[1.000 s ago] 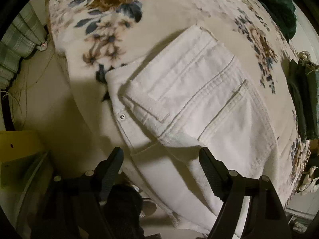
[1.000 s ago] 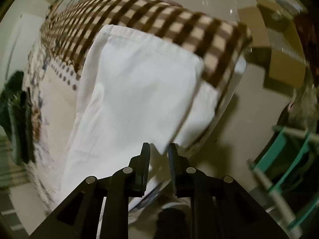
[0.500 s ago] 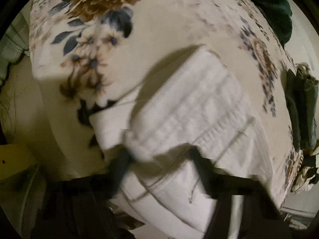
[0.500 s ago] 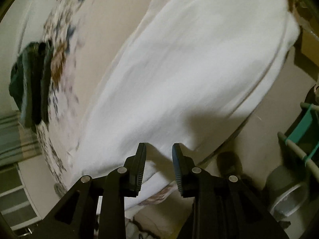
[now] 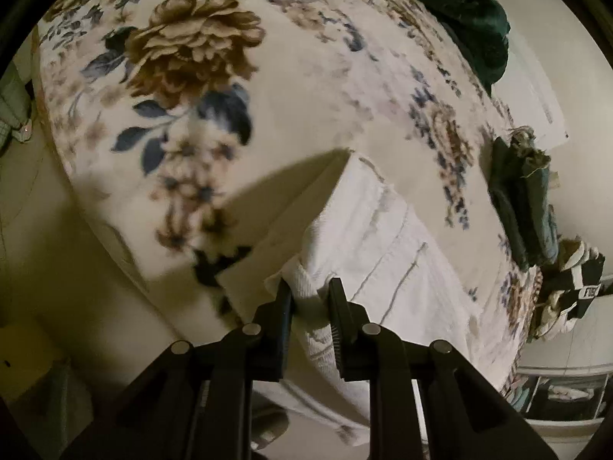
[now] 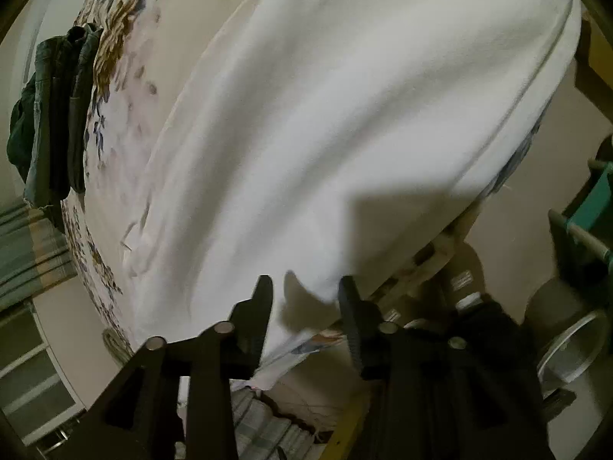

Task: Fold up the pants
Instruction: 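Lift the hems with the right gripper and fold them toward the waistband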

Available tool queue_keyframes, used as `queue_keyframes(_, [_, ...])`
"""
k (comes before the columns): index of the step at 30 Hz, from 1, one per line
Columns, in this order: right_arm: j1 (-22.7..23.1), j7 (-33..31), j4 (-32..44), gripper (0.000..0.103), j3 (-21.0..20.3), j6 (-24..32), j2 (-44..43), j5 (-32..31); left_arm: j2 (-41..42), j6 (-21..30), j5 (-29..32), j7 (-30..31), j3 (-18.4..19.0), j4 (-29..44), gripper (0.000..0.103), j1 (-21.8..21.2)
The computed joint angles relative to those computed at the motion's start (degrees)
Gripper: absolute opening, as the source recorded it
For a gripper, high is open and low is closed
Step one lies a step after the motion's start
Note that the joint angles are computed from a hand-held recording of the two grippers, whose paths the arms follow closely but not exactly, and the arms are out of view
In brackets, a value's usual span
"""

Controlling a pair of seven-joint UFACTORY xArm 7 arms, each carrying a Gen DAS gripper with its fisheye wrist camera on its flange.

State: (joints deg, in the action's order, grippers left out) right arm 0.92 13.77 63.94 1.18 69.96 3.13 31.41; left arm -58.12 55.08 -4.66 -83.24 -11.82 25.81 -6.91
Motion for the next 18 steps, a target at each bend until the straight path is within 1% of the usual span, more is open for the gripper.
queue_keyframes(1, [0.16,0.37,-0.37,0.04,0.15,-0.3,0.03,0.17,-1.98,0.92,-0.37,-0.08,0.36,-1.12,0.015,-0.47])
queue_keyframes(4, [1.18,3.87,-0.39,0.04,0.75,0.05,0.77,-3.53,-2.32,-0.09,-1.28,0.09,0.78,-2.99,0.015,-0.82])
queue_keyframes(6, [1.43,4.68,-1.88,0.039,0.9,-1.32,0.12,-2.58,-3.09,-0.63,-1.74,-0.32,0.69,-4.33,0.015,-0.97])
queue_keyframes(7, [1.7,4.95,-3.2,0.026,1.04,-3.31,-0.84,-2.38,-3.23,-0.76,-1.9,-0.42,0.73,-4.72,0.015,-1.04])
queue_keyframes(8, [2.21,5.9,-4.1,0.014,1.29,-5.03,-1.9,-4.09,-3.52,-1.01,-2.02,-0.41,0.85,-5.17,0.015,-1.13])
queue_keyframes(9, [2.49,6.05,-4.13,0.013,1.34,-5.23,-2.1,-4.78,-3.75,-0.96,-2.1,-0.34,0.96,-5.42,0.015,-1.24])
queue_keyframes(10, [2.87,6.22,-3.75,0.009,1.52,-4.98,-2.22,-5.78,-3.92,-0.88,-2.14,0.06,1.26,-5.65,0.015,-1.43])
queue_keyframes(11, [3.24,6.72,-3.15,0.009,1.67,-4.03,-2.13,-7.53,-4.29,-0.75,-2.23,0.56,1.63,-6.01,0.015,-1.67])
queue_keyframes(12, [3.6,7.26,-2.3,0.009,1.82,-2.19,-1.82,-9.47,-4.63,-0.51,-2.52,0.91,1.97,-6.46,0.016,-1.9])
queue_keyframes(14, [3.69,6.69,-1.3,0.009,1.64,-0.56,-1.08,-9.04,-4.54,-0.49,-3.46,1.82,2.83,-7.04,0.019,-2.46])
queue_keyframes(15, [3.76,5.78,-0.36,0.01,1.67,0.3,-0.4,-9.39,-3.01,0.71,-3.39,2.75,3.11,-5.6,0.02,-2.6])
queue_keyframes(16, [3.63,5.17,1.58,0.019,1.56,2.36,0.94,-9.47,-1.48,1.84,-3.27,3.97,3.47,-4.09,0.023,-2.77])
queue_keyframes(17, [3.34,4.75,3.21,0.031,1.39,4.27,2.0,-9.32,1.03,3.93,-4.01,6.58,3.23,-1.5,0.025,-2.18])
queue_keyframes(18, [2.88,4.24,5.03,0.036,1.17,6.02,2.65,-8.8,5.51,8.41,-2.36,8.04,4.17,3.24,0.028,-3.54])
